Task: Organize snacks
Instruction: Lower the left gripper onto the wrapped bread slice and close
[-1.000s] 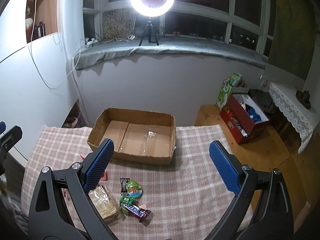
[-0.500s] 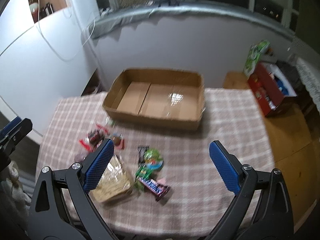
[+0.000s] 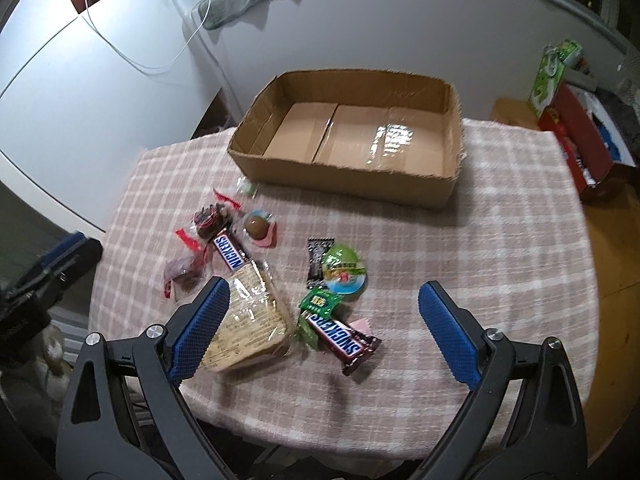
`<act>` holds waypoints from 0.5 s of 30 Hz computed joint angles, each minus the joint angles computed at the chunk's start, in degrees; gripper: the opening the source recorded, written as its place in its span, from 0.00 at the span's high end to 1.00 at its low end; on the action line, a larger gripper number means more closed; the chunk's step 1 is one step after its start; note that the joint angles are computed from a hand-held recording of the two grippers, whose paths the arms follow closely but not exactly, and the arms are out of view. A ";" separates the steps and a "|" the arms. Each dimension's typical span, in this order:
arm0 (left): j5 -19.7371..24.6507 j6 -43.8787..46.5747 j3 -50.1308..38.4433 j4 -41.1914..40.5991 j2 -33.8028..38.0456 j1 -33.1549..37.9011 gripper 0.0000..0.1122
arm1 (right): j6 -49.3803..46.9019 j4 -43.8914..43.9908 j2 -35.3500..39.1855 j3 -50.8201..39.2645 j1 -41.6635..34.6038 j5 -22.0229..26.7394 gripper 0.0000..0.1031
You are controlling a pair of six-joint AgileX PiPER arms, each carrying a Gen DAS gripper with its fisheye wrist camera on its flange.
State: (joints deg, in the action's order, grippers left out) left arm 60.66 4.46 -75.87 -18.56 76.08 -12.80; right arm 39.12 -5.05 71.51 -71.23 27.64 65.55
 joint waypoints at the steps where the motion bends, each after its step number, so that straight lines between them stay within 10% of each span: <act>1: 0.65 0.30 0.42 -0.96 0.12 0.60 0.30 | -1.50 1.47 0.28 0.30 -0.61 -0.53 0.10; 15: 7.65 4.56 10.04 -14.83 1.95 7.57 0.37 | -21.67 20.62 8.66 1.43 -5.11 -4.98 0.31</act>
State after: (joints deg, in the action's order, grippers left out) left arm 68.31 9.02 -65.83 -33.39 78.04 -5.24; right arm 17.45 15.57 80.17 -69.80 22.53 60.57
